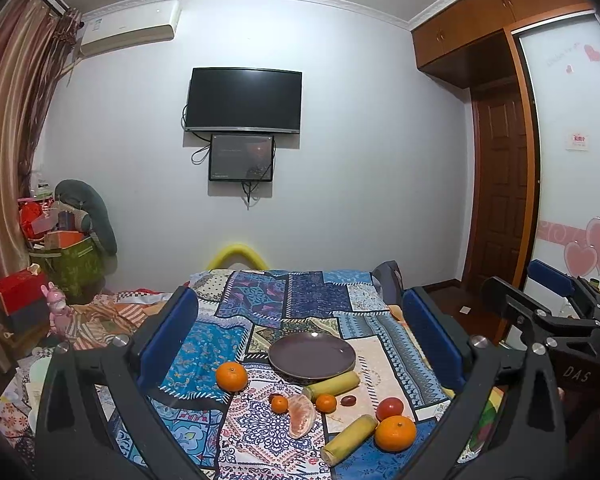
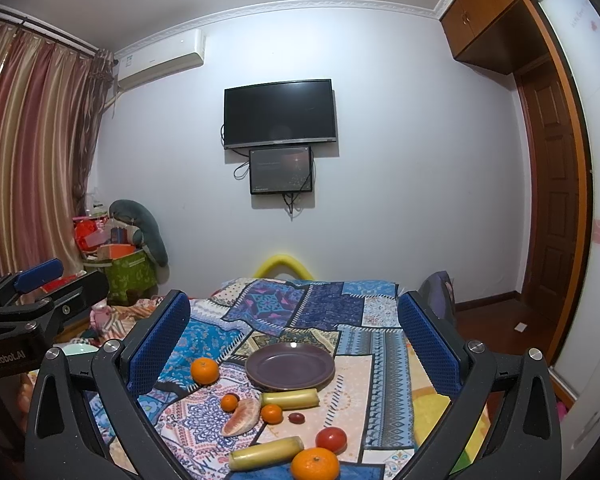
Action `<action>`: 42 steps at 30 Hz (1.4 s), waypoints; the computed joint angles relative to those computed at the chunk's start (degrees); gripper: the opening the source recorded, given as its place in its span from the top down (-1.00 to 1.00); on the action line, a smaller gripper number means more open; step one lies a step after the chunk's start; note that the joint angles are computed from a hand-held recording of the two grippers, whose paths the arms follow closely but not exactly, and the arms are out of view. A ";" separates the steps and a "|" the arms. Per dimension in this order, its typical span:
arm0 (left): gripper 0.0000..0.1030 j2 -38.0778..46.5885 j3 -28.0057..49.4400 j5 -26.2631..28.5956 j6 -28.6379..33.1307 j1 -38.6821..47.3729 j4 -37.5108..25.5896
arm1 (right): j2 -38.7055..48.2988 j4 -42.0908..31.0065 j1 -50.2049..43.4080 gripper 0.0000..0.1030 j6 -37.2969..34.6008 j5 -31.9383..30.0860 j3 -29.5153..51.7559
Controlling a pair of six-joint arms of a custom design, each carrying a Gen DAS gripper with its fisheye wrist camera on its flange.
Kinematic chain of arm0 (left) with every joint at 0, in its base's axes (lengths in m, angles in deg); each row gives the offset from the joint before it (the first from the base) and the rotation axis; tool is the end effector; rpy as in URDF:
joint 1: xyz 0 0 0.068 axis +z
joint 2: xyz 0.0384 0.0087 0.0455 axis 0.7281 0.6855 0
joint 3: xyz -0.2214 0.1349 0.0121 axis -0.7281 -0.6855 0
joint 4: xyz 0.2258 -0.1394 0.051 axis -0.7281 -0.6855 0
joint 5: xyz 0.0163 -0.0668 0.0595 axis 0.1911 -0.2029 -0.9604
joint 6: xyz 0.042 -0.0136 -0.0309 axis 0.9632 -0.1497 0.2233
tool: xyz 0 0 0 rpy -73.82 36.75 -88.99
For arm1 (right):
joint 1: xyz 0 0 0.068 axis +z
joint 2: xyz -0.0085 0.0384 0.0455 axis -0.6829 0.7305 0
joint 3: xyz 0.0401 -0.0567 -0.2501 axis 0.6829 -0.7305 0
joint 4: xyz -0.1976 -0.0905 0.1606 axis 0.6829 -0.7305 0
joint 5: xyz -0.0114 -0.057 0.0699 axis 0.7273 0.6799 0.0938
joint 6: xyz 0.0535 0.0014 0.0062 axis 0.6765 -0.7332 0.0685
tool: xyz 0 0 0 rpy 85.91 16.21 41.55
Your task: Organize fruits
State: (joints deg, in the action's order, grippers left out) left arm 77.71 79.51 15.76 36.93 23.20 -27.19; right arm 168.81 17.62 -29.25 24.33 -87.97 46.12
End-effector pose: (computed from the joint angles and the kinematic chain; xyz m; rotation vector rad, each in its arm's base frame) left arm 0.3160 -0.1236 0.4022 0.0036 1.7211 -0.0554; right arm 0.3253 0.0812 0.4290 -0.1939 1.7349 0.2403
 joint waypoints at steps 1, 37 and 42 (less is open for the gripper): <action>-1.00 -0.17 -0.17 0.23 0.03 0.13 0.07 | 0.05 -0.03 0.02 -1.00 0.00 0.04 0.06; -1.00 -0.04 -0.15 1.42 -0.90 0.75 -0.15 | -0.33 -0.81 0.12 -1.00 -0.34 0.59 0.98; -1.00 0.03 -0.41 1.14 -0.90 0.75 0.57 | -0.04 -1.24 0.06 -1.00 -0.45 0.35 1.50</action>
State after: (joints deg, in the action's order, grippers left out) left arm 77.74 79.11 16.90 36.03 23.95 -26.62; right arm 168.77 16.37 -29.20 23.88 -87.63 47.62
